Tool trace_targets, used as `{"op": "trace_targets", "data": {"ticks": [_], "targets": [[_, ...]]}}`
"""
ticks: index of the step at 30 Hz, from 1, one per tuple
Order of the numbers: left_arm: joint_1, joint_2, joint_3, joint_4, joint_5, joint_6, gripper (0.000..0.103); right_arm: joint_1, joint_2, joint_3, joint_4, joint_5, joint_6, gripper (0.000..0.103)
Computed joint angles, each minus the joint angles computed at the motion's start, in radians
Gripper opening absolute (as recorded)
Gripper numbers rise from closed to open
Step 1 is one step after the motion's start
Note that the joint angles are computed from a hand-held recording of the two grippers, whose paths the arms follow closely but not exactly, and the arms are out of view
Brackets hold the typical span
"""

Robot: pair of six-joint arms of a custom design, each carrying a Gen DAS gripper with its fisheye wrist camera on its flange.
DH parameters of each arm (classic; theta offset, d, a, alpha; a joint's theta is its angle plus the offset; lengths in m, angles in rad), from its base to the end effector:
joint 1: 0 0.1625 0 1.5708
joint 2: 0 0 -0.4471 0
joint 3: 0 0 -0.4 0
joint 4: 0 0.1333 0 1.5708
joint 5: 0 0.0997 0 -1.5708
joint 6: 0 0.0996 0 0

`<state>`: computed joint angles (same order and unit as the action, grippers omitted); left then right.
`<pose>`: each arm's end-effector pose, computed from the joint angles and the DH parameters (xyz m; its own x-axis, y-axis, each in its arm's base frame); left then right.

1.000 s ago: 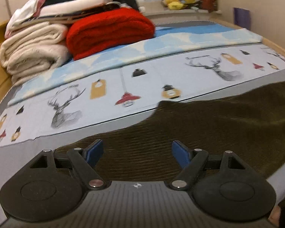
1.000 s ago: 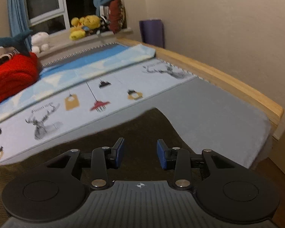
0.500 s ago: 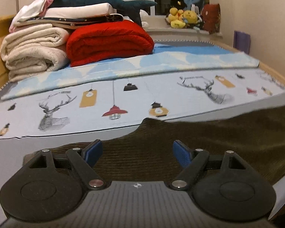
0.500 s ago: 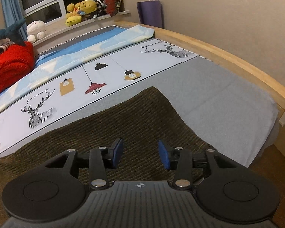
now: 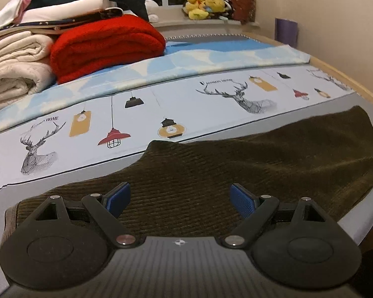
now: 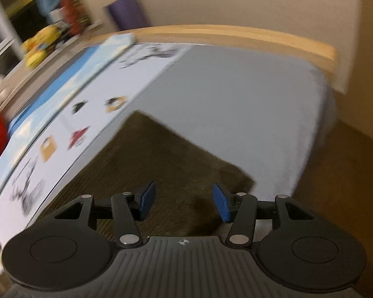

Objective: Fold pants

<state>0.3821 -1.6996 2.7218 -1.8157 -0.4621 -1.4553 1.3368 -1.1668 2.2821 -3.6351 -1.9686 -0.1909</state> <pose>-0.0944 -0.2777 0.1630 -0.6090 -0.1894 -0.7702 0.4897 0.6741 -0.5530 -0.0202 -0.4932 0.2419 -0.8344 0.4031 0.3758 -0.0237 0.6550 -0.7553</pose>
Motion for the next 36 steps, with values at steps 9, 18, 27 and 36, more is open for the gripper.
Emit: {"op": "trace_targets", "data": {"ticks": [9,18,27,36], "targets": [[0.021,0.038,-0.01,-0.007,0.004,0.026,0.09,-0.066,-0.018,-0.033,0.143,0.004,0.204,0.054],[0.029,0.033,-0.014,0.003,0.005,0.008,0.09,-0.101,0.012,-0.092,0.225,0.036,0.259,0.053],[0.034,0.006,-0.031,0.09,0.013,-0.061,0.09,-0.061,0.016,-0.064,0.099,0.053,0.246,0.016],[-0.004,-0.106,-0.054,0.352,-0.019,-0.268,0.09,0.236,0.141,0.046,-0.442,0.237,-0.255,0.005]]}}
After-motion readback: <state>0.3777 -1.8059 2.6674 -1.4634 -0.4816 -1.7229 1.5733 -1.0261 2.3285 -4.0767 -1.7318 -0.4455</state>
